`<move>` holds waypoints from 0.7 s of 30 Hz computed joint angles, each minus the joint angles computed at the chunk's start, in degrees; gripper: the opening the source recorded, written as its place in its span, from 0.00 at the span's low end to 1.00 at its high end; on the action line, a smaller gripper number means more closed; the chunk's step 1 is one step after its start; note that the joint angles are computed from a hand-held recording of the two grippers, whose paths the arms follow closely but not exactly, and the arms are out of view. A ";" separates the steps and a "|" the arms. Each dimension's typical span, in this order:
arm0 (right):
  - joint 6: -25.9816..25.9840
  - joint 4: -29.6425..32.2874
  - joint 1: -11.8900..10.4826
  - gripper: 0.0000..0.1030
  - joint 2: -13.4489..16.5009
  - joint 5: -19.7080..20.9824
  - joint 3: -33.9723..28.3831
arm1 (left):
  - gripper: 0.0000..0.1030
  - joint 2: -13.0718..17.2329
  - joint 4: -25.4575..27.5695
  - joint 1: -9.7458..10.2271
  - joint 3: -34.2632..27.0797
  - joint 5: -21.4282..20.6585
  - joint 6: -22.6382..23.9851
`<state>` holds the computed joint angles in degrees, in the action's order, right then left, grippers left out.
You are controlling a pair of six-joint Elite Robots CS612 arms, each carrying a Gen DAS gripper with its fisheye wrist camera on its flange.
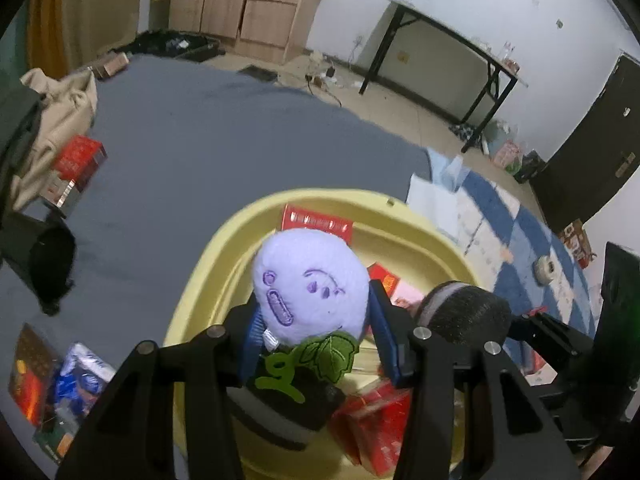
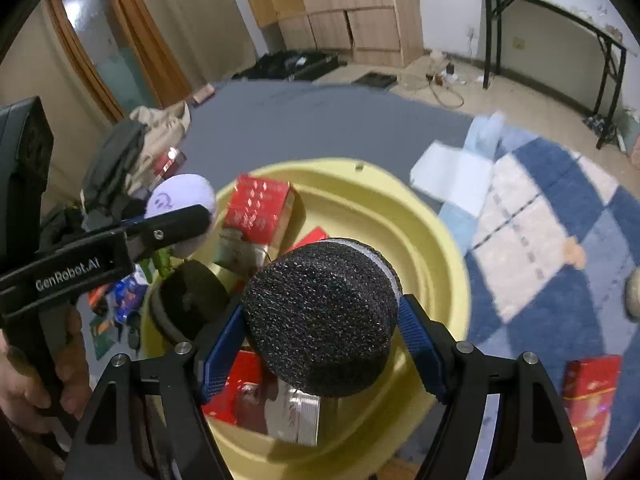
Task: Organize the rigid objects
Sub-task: 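Carry the plush with the left tool while the right tool carries the puck into the tray, then release both objects in the tray and move both tools back over the rug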
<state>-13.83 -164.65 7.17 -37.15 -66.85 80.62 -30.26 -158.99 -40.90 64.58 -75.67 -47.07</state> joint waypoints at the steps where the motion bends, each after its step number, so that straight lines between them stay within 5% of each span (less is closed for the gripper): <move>1: 0.13 0.31 0.08 0.73 0.30 0.17 -0.58 | 0.48 0.24 0.31 0.13 -0.27 -0.30 -0.25; 13: -0.55 -2.11 0.52 0.75 1.12 -0.63 -1.11 | 0.55 0.78 1.07 0.91 -0.57 -3.17 -3.57; 15: -0.66 -3.73 0.30 0.75 0.41 -0.18 0.13 | 0.79 -0.07 -0.26 0.67 0.67 -1.64 -4.11; 17: -0.56 -6.83 0.04 0.83 -0.48 -0.09 1.79 | 0.91 -0.67 -2.12 0.34 1.52 -0.21 -4.24; 19: -0.32 -8.99 -0.40 0.96 -1.51 0.68 3.28 | 0.95 -1.39 -3.21 -0.03 1.96 0.60 -3.54; 21: -0.44 -9.86 -0.87 0.96 -2.82 0.94 4.70 | 1.00 -2.20 -3.15 -0.42 1.96 0.47 -3.49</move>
